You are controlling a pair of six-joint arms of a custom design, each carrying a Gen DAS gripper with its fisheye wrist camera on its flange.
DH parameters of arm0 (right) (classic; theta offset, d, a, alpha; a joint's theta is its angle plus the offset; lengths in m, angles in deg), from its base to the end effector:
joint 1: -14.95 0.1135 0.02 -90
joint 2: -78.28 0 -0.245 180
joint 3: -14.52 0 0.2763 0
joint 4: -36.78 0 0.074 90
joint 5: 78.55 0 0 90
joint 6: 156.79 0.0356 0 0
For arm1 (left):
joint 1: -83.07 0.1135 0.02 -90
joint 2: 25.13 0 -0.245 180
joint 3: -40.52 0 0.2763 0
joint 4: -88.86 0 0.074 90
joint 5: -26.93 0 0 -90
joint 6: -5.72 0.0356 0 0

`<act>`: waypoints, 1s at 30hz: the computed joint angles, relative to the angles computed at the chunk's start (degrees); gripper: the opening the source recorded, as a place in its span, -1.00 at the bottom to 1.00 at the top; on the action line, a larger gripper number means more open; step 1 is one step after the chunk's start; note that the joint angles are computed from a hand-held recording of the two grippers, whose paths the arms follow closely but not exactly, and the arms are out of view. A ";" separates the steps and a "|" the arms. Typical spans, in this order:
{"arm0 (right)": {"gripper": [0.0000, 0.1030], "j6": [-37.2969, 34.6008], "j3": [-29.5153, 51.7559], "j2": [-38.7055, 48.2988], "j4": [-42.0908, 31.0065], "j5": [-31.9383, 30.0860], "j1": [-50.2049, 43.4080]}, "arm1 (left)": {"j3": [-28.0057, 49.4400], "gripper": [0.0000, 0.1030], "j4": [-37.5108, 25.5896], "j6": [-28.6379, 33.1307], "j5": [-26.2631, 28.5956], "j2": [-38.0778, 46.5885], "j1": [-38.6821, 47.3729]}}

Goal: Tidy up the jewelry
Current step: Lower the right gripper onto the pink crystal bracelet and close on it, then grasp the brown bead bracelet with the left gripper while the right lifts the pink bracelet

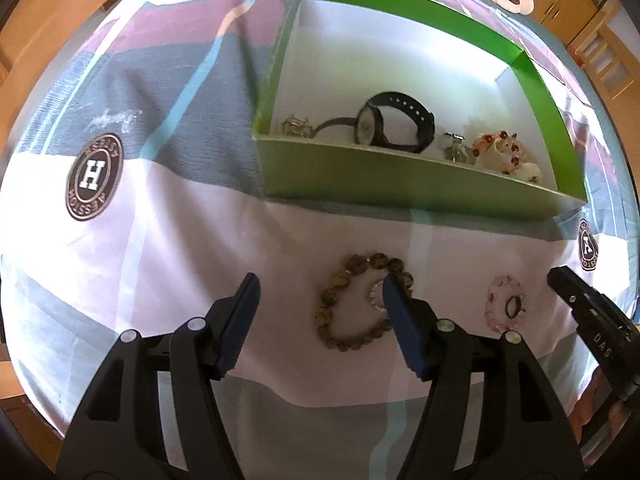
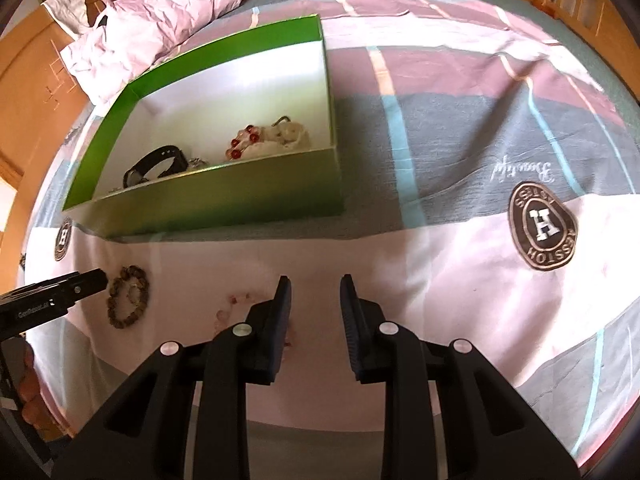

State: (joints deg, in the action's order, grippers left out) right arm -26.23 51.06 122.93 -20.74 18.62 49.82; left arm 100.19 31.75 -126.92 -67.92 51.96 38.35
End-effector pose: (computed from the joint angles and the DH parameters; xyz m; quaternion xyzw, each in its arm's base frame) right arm 0.1374 0.0903 0.1471 0.0616 0.9737 0.0805 0.2040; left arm 0.1855 -0.1795 0.1641 0.0123 0.9900 -0.0625 0.1262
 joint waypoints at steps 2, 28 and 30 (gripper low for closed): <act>-0.49 -0.12 -0.40 1.25 0.95 -1.33 0.52 | 0.51 0.26 -0.06 -0.12 0.17 1.27 -0.24; -0.81 1.46 5.05 17.95 7.75 8.52 15.90 | 4.29 -0.79 2.29 0.84 -5.37 12.35 -2.26; -0.83 0.64 4.32 15.16 8.08 6.01 13.92 | 4.02 -0.79 2.67 0.88 -5.00 11.15 -2.37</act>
State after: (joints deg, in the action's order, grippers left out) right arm -25.59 55.38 138.09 -12.66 24.62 63.74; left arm 104.21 34.41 -126.04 -72.93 63.11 35.98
